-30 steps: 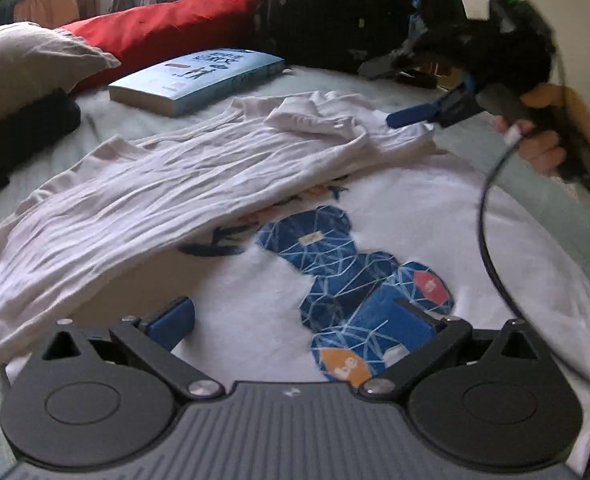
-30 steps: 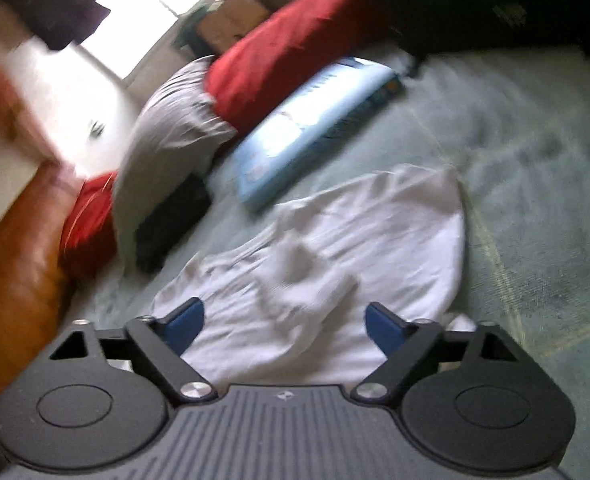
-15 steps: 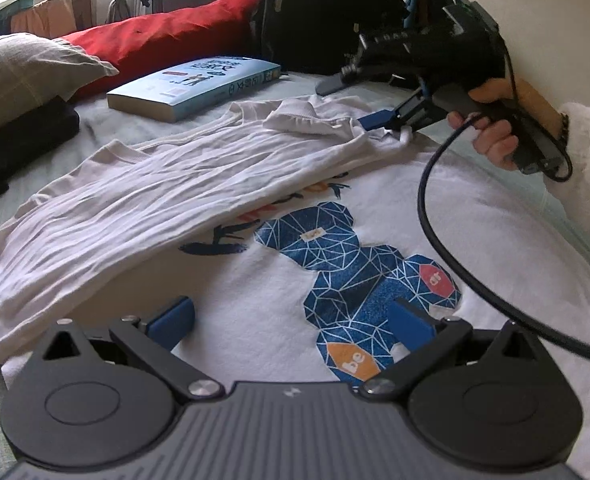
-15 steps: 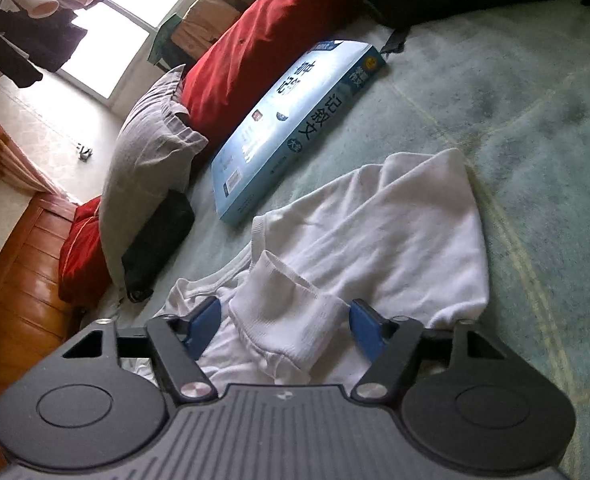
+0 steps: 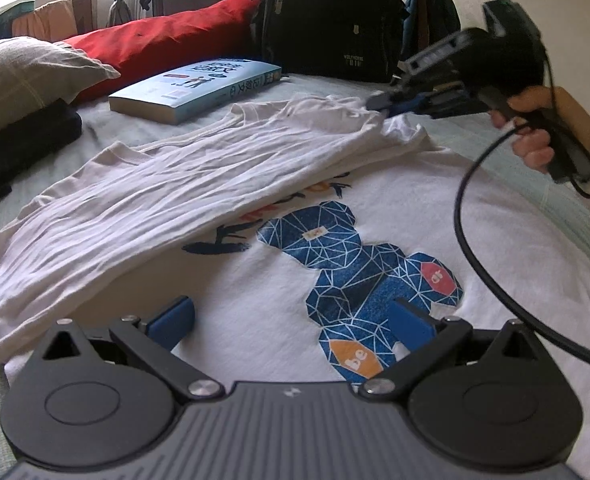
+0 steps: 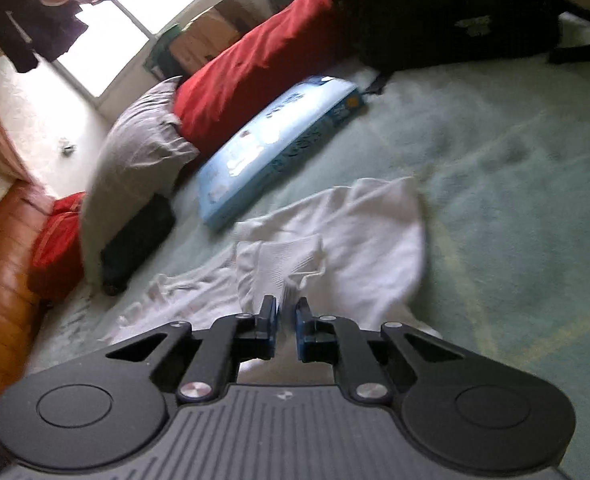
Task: Fold clothes
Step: 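Carry the held sleeve across the sweatshirt body with the right tool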
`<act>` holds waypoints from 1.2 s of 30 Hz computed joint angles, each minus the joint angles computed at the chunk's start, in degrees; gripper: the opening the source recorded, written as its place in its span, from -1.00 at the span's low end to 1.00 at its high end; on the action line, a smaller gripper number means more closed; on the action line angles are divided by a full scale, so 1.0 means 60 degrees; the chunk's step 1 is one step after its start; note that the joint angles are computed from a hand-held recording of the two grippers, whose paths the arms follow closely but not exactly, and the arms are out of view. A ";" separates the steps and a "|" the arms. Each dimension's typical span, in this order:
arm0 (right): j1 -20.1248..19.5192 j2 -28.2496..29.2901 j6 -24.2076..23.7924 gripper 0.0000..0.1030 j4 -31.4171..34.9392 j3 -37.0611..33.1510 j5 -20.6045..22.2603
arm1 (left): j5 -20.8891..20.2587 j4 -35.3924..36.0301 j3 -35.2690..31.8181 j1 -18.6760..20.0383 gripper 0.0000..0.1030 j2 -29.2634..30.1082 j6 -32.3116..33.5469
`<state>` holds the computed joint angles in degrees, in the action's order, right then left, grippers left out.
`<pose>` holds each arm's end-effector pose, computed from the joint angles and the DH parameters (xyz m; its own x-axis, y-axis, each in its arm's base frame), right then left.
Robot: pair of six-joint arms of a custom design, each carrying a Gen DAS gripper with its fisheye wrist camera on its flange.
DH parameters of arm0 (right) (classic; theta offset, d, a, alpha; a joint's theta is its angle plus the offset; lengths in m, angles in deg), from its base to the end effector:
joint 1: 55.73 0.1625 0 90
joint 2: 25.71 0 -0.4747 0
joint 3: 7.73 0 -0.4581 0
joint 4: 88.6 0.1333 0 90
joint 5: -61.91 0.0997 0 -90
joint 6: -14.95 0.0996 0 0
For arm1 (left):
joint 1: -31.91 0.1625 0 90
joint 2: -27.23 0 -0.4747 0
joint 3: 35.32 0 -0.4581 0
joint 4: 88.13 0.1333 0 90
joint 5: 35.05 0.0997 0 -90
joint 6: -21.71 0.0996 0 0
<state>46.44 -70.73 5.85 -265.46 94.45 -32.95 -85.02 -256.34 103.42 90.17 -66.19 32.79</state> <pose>0.2738 -0.6772 0.0766 -0.9415 -0.3012 0.1510 -0.3363 0.8117 -0.4776 -0.0525 -0.4601 0.3007 -0.7345 0.2410 -0.6344 0.5940 0.6805 -0.4291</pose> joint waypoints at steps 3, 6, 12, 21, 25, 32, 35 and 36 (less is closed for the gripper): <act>0.0155 -0.0093 -0.0088 -0.74 -0.0107 0.0176 -0.1039 | -0.0015 -0.0008 -0.0011 0.0025 0.98 0.0001 0.0024; 0.0203 -0.0220 -0.0076 -0.74 -0.0085 0.0278 -0.1501 | -0.0021 -0.0033 -0.0021 0.0047 0.99 0.0016 0.0051; 0.0126 -0.0428 -0.0299 -0.57 -0.0586 0.0497 -0.1101 | 0.0006 -0.0067 -0.0007 0.0043 0.99 0.0035 0.0088; 0.0143 -0.0664 -0.1453 -0.51 -0.1903 0.1147 -0.2139 | 0.0073 -0.0114 0.0020 0.0024 0.99 0.0051 0.0141; 0.0414 -0.0400 -0.3835 -0.51 -0.2559 0.1124 -0.3019 | 0.0069 -0.0117 0.0023 0.0024 0.99 0.0046 0.0140; 0.0510 0.0132 -0.6136 -0.51 -0.3129 0.1090 -0.3453 | 0.0107 -0.0147 0.0036 0.0007 0.99 0.0065 0.0170; 0.0559 0.0422 -0.7389 -0.50 -0.3398 0.0891 -0.3480 | 0.0090 -0.0152 0.0043 0.0015 0.99 0.0051 0.0201; 0.0550 0.0468 -0.7771 -0.51 -0.3400 0.0859 -0.3456 | 0.0082 -0.0155 0.0047 0.0018 0.99 0.0045 0.0206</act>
<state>49.74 -67.92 -40.78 -285.86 99.61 -53.69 -84.52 -257.27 103.70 90.28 -65.92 34.02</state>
